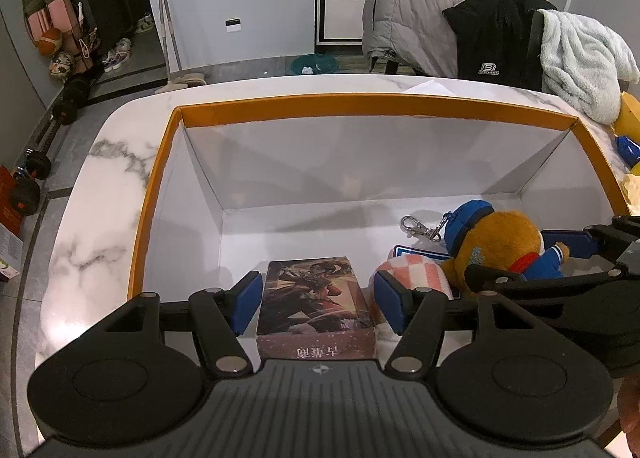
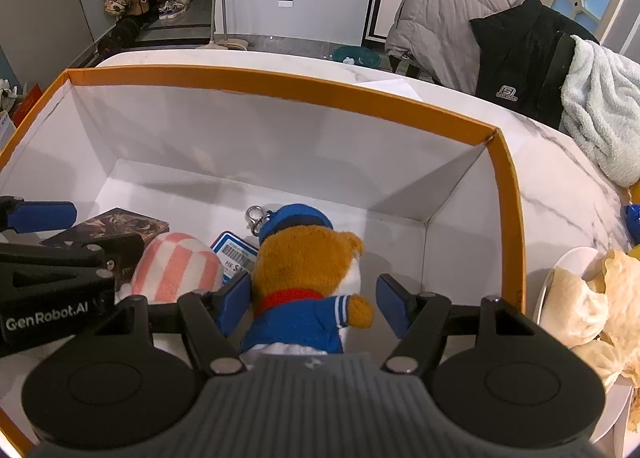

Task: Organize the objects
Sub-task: 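Open the left tool on the card deck while the right tool releases the bear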

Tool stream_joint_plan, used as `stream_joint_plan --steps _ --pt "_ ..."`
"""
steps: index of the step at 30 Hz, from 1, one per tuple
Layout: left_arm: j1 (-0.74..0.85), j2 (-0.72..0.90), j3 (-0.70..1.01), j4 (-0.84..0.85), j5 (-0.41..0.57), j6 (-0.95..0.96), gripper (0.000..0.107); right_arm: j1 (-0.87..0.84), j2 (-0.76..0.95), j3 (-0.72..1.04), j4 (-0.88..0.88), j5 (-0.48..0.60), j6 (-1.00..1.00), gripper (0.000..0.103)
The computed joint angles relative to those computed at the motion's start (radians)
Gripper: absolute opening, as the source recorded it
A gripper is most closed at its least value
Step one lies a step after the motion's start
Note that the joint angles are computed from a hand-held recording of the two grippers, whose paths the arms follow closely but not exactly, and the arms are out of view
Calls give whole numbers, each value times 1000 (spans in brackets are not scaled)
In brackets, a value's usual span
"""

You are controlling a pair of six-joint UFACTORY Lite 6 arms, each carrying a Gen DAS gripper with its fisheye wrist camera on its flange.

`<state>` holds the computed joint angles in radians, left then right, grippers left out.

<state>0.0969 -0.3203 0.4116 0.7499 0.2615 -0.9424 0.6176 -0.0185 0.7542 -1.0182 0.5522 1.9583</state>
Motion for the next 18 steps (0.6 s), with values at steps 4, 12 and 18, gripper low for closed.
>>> stream_joint_plan --steps 4,12,18 --pt "-4 -2 -3 9 0 -13 73 6 5 -2 -12 6 24 70" --pt "-2 -11 -9 3 -3 -10 73 6 10 1 -13 12 32 71" --pt "2 -46 -37 43 -19 -59 73 26 5 -5 -27 34 61 71"
